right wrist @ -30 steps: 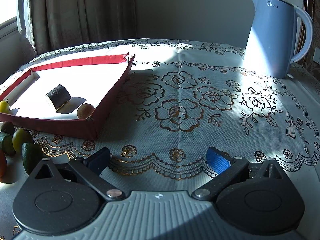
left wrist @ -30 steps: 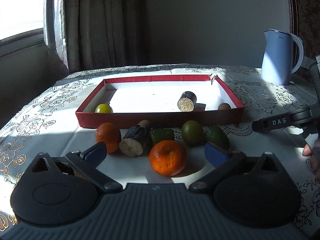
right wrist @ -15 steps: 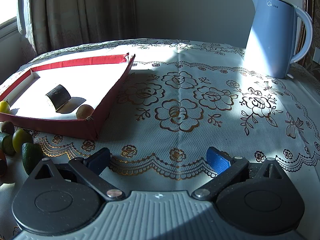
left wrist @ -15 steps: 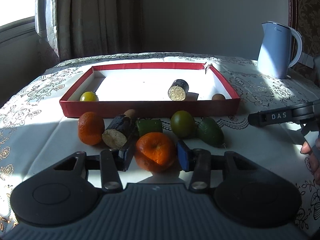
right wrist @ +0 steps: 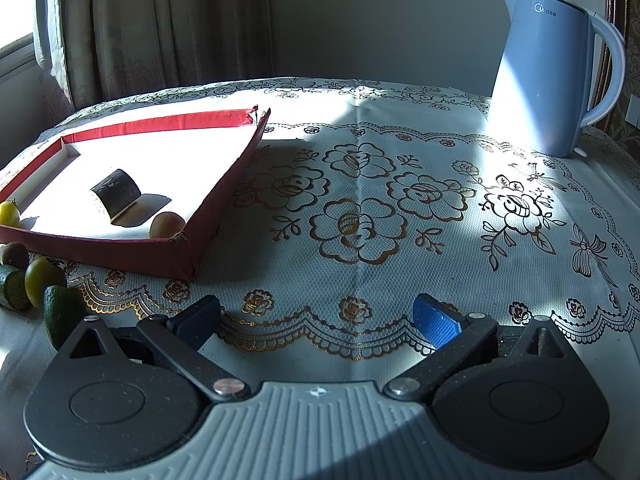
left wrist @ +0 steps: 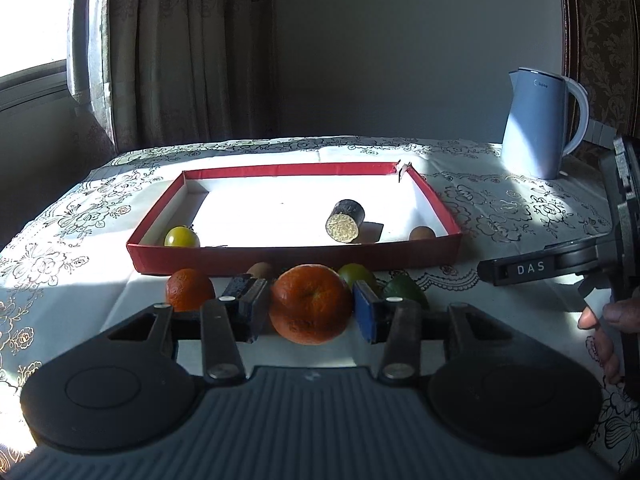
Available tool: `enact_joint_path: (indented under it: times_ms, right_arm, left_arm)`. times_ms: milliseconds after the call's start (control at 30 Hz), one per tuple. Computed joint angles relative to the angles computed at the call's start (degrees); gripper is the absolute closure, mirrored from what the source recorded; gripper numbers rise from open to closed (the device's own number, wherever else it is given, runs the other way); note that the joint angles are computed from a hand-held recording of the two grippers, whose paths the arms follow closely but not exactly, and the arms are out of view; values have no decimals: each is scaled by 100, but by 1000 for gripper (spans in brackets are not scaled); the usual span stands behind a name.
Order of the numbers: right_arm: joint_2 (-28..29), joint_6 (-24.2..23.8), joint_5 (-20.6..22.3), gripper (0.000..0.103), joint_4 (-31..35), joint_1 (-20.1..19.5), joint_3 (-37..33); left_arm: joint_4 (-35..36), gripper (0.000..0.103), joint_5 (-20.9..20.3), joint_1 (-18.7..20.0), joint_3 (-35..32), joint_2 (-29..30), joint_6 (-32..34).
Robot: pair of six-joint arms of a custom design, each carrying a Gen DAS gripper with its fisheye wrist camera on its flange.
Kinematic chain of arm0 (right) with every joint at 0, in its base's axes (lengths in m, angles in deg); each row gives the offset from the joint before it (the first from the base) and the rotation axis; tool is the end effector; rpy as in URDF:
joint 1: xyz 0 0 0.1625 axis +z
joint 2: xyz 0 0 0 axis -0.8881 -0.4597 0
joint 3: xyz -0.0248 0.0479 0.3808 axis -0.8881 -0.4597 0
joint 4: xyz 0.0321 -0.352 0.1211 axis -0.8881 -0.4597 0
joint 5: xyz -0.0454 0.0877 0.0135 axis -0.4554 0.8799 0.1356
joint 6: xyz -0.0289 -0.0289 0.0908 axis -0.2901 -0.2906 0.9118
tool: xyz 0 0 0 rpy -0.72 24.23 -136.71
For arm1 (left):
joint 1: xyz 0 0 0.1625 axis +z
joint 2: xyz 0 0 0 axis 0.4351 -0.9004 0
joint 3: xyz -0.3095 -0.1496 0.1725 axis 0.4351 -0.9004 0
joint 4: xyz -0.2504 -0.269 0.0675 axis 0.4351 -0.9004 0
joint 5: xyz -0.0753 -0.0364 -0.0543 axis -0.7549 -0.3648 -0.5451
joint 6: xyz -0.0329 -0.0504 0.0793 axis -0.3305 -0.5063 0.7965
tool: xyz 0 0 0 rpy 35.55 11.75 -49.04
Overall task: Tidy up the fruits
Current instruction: 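Carry the orange into the red box and open the left gripper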
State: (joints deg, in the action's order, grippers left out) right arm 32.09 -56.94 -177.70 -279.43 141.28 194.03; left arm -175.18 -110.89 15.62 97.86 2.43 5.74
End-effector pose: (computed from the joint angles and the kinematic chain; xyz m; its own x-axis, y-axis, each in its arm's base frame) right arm -0.0057 -0.5265 0.1789 -0.7229 0.0779 0.6865 -0.4681 0.6756 -0.5696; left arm -0.2148 -0.4702 -0.0089 -0.6755 0.2272 -0.7015 0.7102 0.4561 -0.5362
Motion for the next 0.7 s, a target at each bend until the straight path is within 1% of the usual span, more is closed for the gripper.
enact_joint_path:
  times_ms: [133, 200, 333, 433, 567, 700]
  right_arm:
    - [0, 0, 0, 0, 0, 0, 0]
    - [-1, 1, 1, 0, 2, 0, 0]
    - [-1, 1, 1, 0, 2, 0, 0]
    - [-2, 1, 1, 0, 4, 0, -2]
    - [-1, 2, 1, 0, 5, 0, -3]
    - [2, 7, 1, 0, 24, -1, -18]
  left_arm:
    - [-216, 61, 86, 159, -559, 59, 648]
    - [-81, 61, 46, 310, -867, 51, 791]
    - [405, 61, 19, 627, -1445, 73, 688]
    - [754, 61, 79, 846, -1825, 174, 586]
    - [1068, 61, -69, 1048, -1994, 227, 363]
    - [1187, 61, -94, 1115, -2068, 305, 305]
